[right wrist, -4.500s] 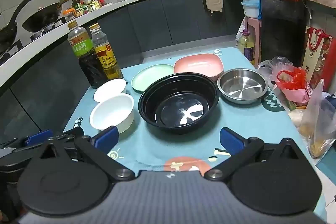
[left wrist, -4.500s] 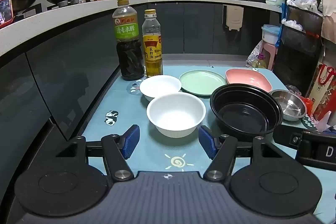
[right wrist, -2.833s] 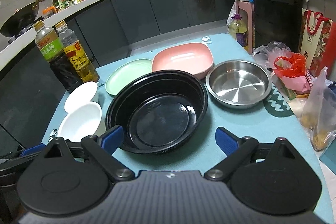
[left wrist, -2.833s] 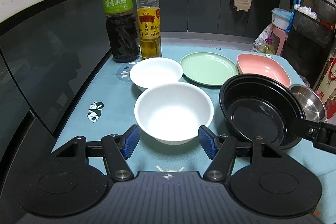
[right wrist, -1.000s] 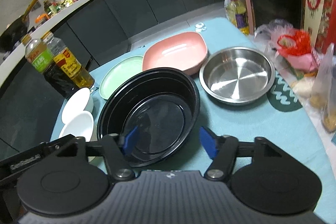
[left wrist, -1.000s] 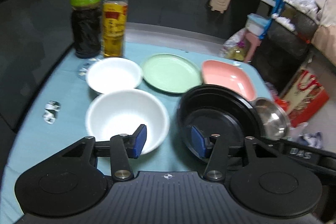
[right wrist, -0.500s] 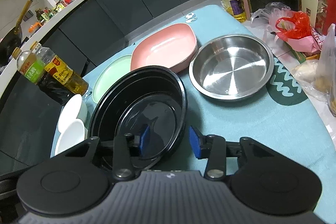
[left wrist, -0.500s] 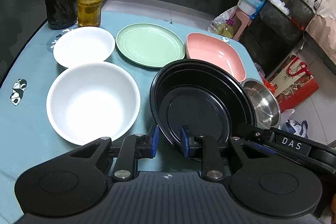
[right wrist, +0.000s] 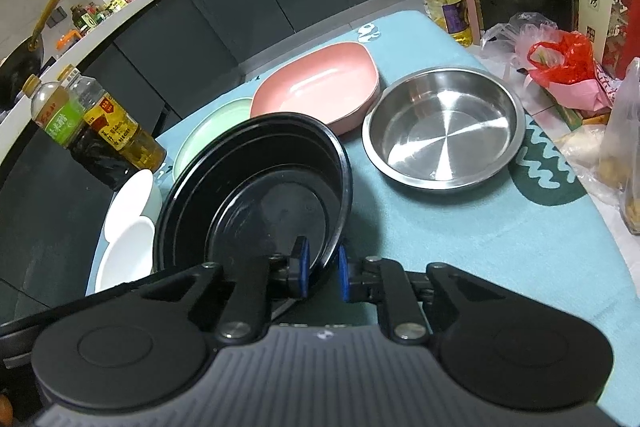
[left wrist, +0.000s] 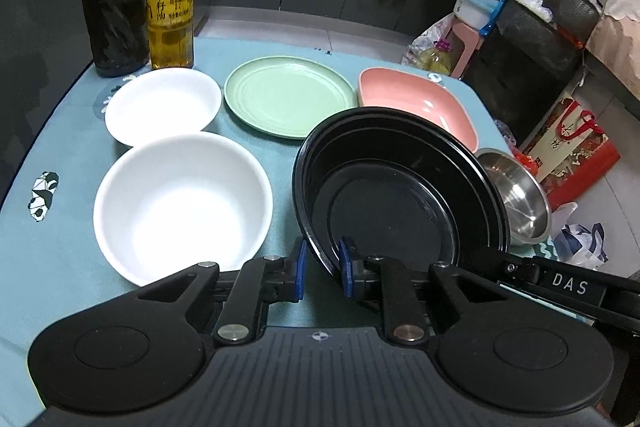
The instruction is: Organize plates and bowls
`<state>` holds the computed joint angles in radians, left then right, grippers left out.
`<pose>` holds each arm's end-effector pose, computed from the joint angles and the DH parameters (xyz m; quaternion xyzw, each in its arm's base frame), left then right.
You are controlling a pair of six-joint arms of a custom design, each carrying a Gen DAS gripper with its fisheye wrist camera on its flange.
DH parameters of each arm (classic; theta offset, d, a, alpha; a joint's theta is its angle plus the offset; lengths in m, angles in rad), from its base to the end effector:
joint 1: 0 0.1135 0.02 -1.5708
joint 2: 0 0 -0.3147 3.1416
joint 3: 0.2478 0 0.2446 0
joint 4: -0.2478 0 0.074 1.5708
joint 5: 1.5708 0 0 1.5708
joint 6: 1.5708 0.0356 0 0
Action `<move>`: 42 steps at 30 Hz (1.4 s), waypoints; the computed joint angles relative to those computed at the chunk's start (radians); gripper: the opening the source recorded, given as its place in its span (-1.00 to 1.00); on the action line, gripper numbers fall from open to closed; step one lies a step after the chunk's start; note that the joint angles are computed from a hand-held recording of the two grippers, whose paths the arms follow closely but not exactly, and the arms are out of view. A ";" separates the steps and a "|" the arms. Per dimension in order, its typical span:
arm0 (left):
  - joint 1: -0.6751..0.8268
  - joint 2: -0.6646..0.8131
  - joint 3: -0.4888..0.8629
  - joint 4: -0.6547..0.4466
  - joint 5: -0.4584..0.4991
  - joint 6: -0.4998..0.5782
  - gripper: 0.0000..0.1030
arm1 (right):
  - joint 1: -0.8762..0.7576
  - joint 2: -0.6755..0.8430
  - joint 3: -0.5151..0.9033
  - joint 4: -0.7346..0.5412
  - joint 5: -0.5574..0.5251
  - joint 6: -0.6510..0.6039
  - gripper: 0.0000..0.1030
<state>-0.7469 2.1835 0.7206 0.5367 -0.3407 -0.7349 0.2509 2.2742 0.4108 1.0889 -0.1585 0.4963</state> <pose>0.2655 -0.2296 0.0557 -0.0481 0.9351 -0.0921 0.3389 0.2801 0.0776 0.0328 0.0820 0.9157 0.2090 0.3332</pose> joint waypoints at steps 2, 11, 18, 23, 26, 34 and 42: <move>-0.006 -0.012 -0.014 0.007 -0.003 -0.002 -0.69 | 0.004 -0.007 -0.019 0.020 0.006 0.000 -0.91; -0.059 -0.074 -0.111 0.058 -0.054 -0.031 -0.69 | 0.043 -0.040 -0.105 0.101 0.041 0.008 -0.91; -0.117 -0.135 -0.238 0.125 -0.114 -0.083 -0.69 | 0.130 -0.069 -0.193 0.179 0.102 0.031 -0.90; -0.174 -0.169 -0.335 0.176 -0.160 -0.137 -0.69 | 0.206 -0.080 -0.250 0.217 0.152 0.054 -0.89; -0.217 -0.180 -0.392 0.202 -0.190 -0.182 -0.69 | 0.272 -0.077 -0.286 0.251 0.200 0.074 -0.88; -0.331 -0.183 -0.513 0.234 -0.271 -0.341 -0.68 | 0.417 -0.059 -0.317 0.270 0.277 0.120 -0.87; -0.434 -0.189 -0.577 0.211 -0.346 -0.488 -0.68 | 0.525 -0.043 -0.331 0.295 0.330 0.150 -0.83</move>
<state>-1.1808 1.9942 0.1433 0.7482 -0.6867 -1.2231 0.7759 2.2314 0.0801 1.3838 0.1710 0.6465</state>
